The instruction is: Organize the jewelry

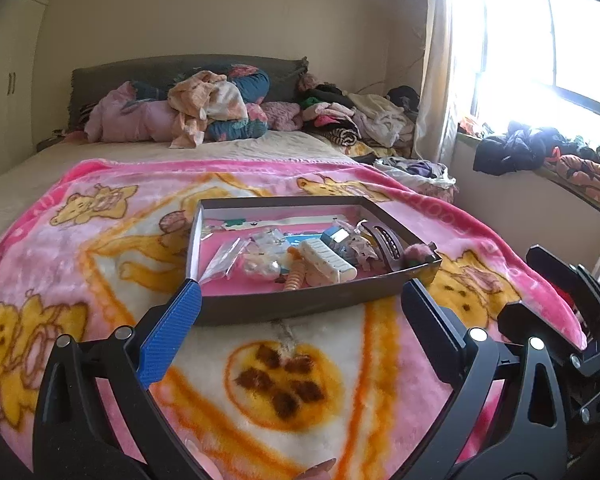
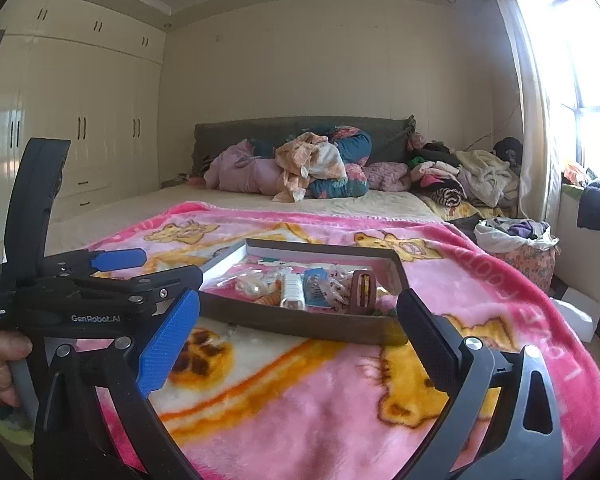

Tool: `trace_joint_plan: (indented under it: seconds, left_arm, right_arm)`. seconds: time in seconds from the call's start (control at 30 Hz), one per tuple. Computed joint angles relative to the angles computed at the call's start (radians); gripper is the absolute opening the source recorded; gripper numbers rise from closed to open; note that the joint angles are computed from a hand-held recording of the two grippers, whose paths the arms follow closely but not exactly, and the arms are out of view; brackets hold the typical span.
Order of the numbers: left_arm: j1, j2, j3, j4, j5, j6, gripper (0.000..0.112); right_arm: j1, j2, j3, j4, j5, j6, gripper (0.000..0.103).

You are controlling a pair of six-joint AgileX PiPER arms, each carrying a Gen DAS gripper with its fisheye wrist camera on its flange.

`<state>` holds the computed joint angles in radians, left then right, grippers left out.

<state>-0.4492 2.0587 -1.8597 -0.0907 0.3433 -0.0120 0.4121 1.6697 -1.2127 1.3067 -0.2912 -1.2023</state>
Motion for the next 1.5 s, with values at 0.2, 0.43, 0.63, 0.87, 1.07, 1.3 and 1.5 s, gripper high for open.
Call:
trace_joint_plan:
  seconds: [0.2, 0.43, 0.63, 0.87, 1.07, 1.3, 1.5]
  left_arm:
    - [-0.007, -0.034, 0.083, 0.107, -0.058, -0.117, 0.091]
    - [-0.028, -0.054, 0.139, 0.276, -0.099, -0.288, 0.091]
    - [-0.043, -0.054, 0.149, 0.392, -0.102, -0.417, 0.091]
    - [-0.045, -0.056, 0.155, 0.428, -0.106, -0.447, 0.091]
    - [-0.048, -0.054, 0.152, 0.461, -0.104, -0.479, 0.091]
    - [-0.048, -0.055, 0.154, 0.469, -0.105, -0.487, 0.091]
    - [-0.046, -0.052, 0.147, 0.471, -0.102, -0.486, 0.091]
  right_arm:
    - [0.021, -0.009, 0.042, -0.132, -0.048, 0.147, 0.097]
    - [0.014, -0.001, 0.061, -0.099, -0.076, 0.151, 0.097]
    - [0.001, -0.001, 0.084, -0.061, -0.082, 0.156, 0.097]
    - [-0.01, -0.008, 0.102, -0.094, -0.087, 0.211, 0.097]
    - [-0.012, -0.008, 0.104, -0.096, -0.087, 0.215, 0.097]
    - [-0.012, -0.008, 0.104, -0.098, -0.085, 0.217, 0.097]
    - [-0.013, -0.008, 0.105, -0.1, -0.085, 0.218, 0.097]
